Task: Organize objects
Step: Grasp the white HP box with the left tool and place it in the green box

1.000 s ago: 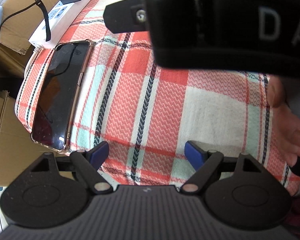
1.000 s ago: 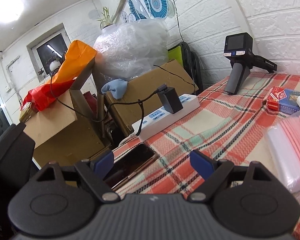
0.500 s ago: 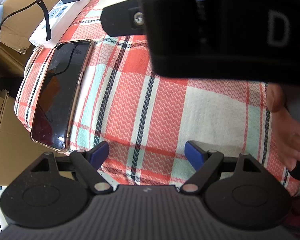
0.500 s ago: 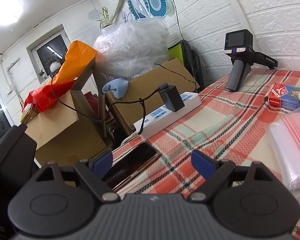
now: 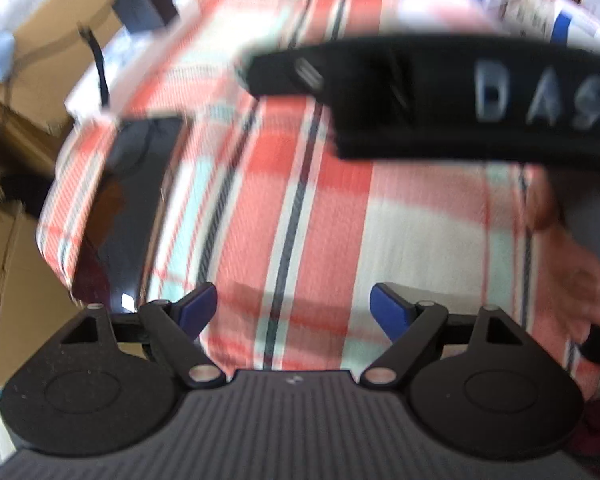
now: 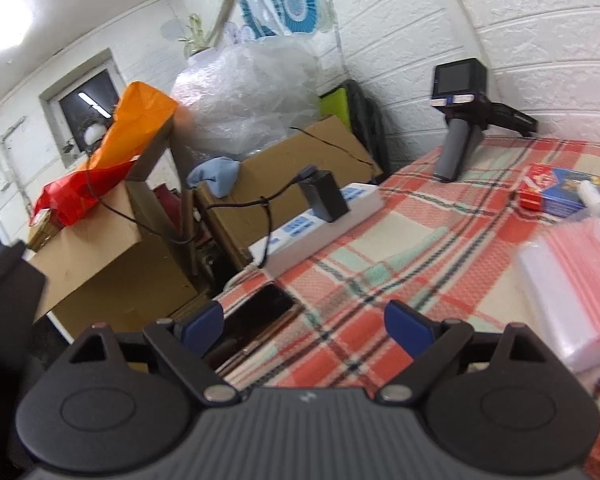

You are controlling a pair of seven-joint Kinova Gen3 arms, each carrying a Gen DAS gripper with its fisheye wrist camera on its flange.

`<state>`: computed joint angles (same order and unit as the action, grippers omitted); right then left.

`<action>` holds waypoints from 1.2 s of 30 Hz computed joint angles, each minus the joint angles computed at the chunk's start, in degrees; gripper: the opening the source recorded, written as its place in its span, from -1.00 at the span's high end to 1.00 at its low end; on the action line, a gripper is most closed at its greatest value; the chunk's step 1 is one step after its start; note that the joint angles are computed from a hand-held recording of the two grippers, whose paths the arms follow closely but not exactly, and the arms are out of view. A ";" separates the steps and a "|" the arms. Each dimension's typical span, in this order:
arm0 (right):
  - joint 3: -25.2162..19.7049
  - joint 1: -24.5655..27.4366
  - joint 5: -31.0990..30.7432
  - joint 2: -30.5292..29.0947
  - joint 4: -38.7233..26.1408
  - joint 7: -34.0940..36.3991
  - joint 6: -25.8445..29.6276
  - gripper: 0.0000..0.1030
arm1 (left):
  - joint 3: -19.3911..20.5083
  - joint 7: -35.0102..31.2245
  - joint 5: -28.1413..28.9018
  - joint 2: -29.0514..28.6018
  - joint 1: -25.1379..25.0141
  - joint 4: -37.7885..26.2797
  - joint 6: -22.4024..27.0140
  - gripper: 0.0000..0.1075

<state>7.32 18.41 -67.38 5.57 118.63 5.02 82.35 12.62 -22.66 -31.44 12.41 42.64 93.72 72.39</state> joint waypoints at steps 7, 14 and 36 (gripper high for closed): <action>7.18 10.15 2.64 -1.30 -0.17 4.62 3.04 -0.76 | -5.33 13.44 -15.48 -1.03 9.20 3.45 -11.27 -0.74; 13.04 20.37 -0.77 -2.59 -0.35 4.54 -2.91 -0.82 | 9.89 20.34 -31.79 3.05 -4.96 3.65 -27.58 -0.76; 7.64 26.61 -5.05 6.35 -9.07 1.20 -0.26 -0.19 | 4.90 -13.50 -10.63 13.17 -2.58 -12.97 -53.59 -0.37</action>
<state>14.97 45.02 -72.43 11.91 109.55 6.21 82.09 17.52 -36.16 -42.07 25.57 40.06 80.75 18.79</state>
